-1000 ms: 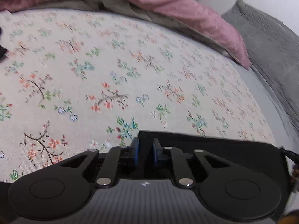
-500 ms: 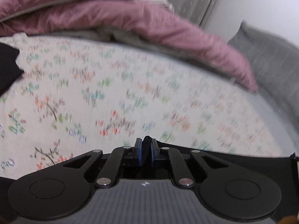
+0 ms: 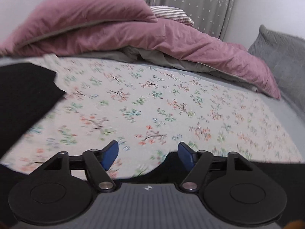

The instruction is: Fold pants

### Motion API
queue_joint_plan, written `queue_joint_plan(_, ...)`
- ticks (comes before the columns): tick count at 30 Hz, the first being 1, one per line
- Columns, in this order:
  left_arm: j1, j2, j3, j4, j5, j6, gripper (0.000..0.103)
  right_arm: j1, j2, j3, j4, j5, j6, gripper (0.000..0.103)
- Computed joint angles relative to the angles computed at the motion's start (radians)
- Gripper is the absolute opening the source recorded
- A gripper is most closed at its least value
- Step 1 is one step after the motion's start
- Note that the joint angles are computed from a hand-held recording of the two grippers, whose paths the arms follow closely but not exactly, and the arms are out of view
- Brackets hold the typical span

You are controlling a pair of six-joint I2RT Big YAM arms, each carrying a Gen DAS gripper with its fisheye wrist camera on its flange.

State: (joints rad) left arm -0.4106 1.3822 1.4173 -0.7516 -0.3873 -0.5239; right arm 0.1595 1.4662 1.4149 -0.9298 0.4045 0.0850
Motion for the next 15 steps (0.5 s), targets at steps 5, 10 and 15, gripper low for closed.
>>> queue_joint_plan(5,-0.063,-0.099,-0.062,-0.072,-0.041,-0.037,0.102,0.109,-0.014,0.065,-0.131,-0.117,0.031,0.069)
queue_joint_plan(10,-0.135,-0.18,-0.163,-0.069,-0.076,-0.019,0.103,0.246,-0.019,0.1,-0.233,-0.247,0.059,0.077)
queue_joint_plan(15,-0.159,-0.24,-0.269,-0.089,-0.071,-0.015,0.103,0.401,-0.023,0.092,-0.265,-0.329,0.044,0.081)
